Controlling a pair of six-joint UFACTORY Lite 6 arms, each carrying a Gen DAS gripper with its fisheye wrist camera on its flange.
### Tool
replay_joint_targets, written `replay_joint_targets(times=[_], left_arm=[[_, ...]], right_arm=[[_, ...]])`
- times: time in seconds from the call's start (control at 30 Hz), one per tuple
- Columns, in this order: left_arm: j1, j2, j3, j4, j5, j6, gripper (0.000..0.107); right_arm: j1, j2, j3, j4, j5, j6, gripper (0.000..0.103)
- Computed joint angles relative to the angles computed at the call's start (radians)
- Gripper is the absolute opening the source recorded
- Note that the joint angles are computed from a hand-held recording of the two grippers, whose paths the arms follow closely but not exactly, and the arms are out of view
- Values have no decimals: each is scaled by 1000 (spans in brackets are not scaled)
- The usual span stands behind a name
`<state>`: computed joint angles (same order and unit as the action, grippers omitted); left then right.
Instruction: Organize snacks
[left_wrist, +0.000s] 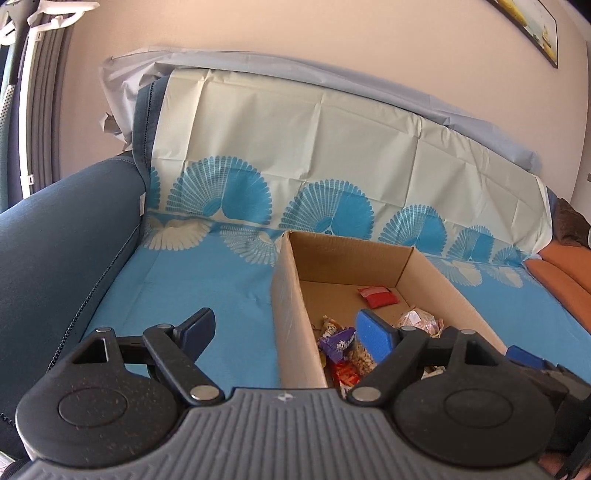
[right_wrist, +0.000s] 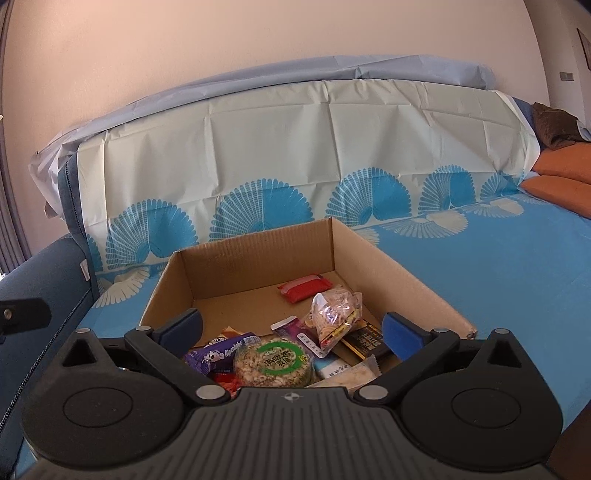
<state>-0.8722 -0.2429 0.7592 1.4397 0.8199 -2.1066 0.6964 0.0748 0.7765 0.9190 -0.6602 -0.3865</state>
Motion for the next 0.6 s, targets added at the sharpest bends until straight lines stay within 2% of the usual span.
replay_joint_targets(times=[0.07,0.1,0.13,0.27,0.37,0.47,0.6], left_arm=[[-36,-31,4,-49,3,44,92],[-44,-49,-1,-57,-13,48,101],[-62,-64,-7,-61,-15,41,103],[-115,-50,2,-115,-9,53,103],[-135,-6,12,-164,2,66,103],[-118,19,5,-207,-51,62,103],[-85,83,33,-263,-99,94,103]], right_arm=[[-8,-59,-24,55,25,-71,102],[-13,-91,-39,84,34,-103,102],[-18,-130,-63,115,44,-136,102],[-41,-229,-90,313,119,-321,102],[-18,-261,-93,461,89,-531,102],[3,-304,-140,461,47,-604,102],[-50,-337,-177,424,134,-598,102]])
